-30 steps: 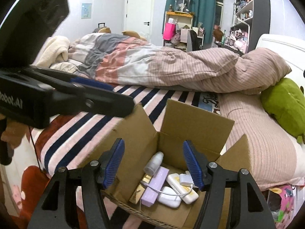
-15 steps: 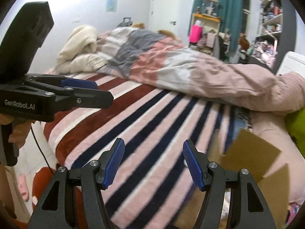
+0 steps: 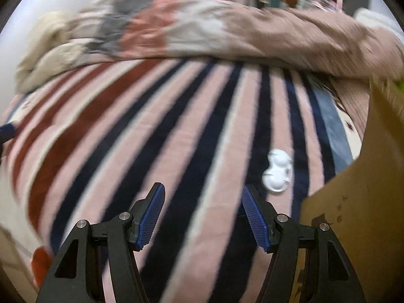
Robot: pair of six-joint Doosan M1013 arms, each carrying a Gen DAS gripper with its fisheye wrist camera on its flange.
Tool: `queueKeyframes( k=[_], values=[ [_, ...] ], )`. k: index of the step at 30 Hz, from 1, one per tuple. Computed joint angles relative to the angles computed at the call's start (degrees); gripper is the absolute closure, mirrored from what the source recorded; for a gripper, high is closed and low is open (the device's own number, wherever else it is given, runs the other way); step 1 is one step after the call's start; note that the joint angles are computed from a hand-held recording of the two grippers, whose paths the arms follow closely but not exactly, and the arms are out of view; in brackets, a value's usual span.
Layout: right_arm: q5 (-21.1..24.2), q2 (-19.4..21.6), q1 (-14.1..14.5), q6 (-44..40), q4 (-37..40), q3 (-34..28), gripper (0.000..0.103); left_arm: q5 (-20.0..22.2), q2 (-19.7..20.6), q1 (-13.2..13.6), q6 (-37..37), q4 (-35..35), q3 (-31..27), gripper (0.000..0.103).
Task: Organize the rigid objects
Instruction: 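Return the right gripper and close on the white lens case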
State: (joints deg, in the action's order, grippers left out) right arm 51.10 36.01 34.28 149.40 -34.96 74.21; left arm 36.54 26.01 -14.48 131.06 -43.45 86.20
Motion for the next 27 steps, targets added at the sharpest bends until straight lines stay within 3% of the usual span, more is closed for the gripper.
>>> queueKeyframes(
  k=[11, 13, 18, 19, 21, 23, 27],
  values=[
    [7.04, 3.7, -1.02, 6.9, -7.26, -2.76, 0.049, 1.28, 2.3, 0.49, -0.76, 0.32, -1.87, 0.036],
    [9.14, 4.5, -1.12, 8.91, -9.04, -3.56, 0.063, 1.32, 2.32, 0.55, -0.78, 0.36, -1.77, 0.036],
    [10.4, 4.85, -1.52, 11.89, -10.77, -3.67, 0.074, 0.77, 2.18, 0.7, -1.85, 1.27, -1.56, 0.036],
    [10.41, 4.85, -1.46, 12.49, -11.63, -3.62, 0.084, 0.69, 2.11, 0.73, -1.86, 1.32, -1.48, 0.036],
    [8.53, 4.39, -1.45, 12.4, -12.23, -3.03, 0.093, 0.64, 1.99, 0.82, -1.65, 1.08, -1.36, 0.036],
    [5.83, 3.8, -1.45, 10.03, -11.5, -2.35, 0.096, 0.52, 1.95, 0.81, -1.8, 1.08, -1.35, 0.036],
    [6.81, 4.05, -1.26, 9.32, -11.43, -2.88, 0.095, 0.37, 1.65, 0.75, -1.17, 0.96, -1.03, 0.036]
  ],
)
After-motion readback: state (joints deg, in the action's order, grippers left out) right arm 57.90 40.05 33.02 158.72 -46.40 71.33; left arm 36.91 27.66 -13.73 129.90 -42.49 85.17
